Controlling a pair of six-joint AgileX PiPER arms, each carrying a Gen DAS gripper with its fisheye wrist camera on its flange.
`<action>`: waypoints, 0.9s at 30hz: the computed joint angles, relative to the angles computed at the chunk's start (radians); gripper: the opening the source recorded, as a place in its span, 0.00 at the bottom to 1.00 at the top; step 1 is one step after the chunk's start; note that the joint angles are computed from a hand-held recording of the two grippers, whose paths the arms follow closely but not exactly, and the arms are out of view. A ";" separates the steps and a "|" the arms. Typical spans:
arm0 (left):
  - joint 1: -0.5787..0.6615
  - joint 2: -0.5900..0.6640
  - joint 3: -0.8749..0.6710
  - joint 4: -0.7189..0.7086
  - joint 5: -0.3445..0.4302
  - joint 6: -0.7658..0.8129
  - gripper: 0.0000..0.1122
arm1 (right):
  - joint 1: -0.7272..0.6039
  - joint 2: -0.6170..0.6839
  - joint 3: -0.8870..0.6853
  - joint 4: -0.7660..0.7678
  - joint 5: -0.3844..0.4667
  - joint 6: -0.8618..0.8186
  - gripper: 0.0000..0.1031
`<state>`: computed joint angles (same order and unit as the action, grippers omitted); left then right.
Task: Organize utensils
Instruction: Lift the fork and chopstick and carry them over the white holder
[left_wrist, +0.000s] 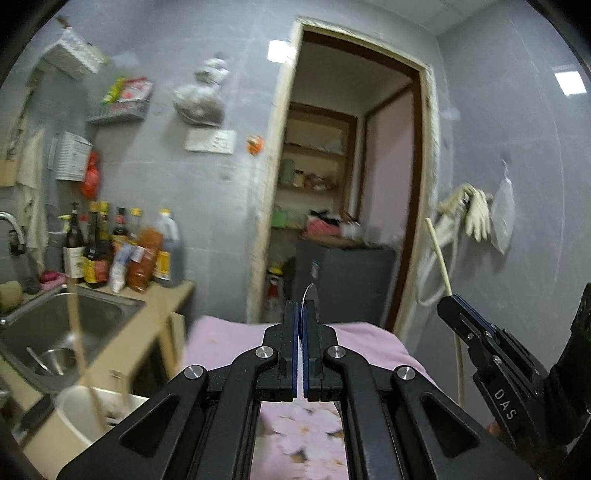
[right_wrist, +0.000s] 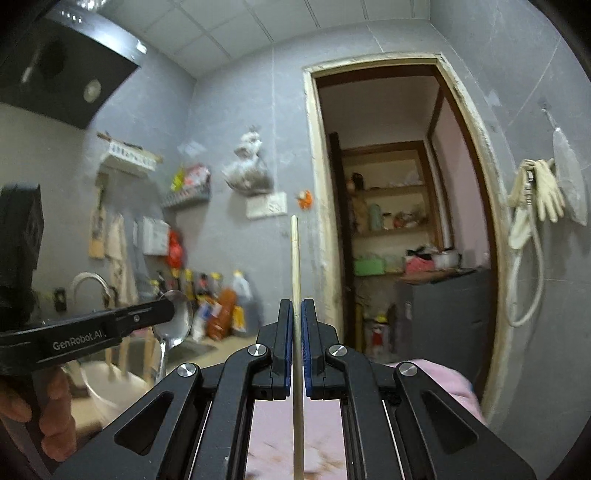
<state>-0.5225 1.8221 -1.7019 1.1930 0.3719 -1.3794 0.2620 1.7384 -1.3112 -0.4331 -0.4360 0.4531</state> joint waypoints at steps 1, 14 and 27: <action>0.013 -0.025 0.027 0.034 0.001 -0.039 0.00 | 0.017 0.008 -0.019 0.002 -0.002 0.010 0.03; 0.171 -0.261 0.287 0.369 0.100 -0.401 0.00 | 0.206 0.171 -0.272 0.105 -0.038 0.086 0.03; 0.225 -0.166 0.344 0.511 0.236 -0.565 0.00 | 0.306 0.291 -0.349 0.486 -0.040 -0.287 0.03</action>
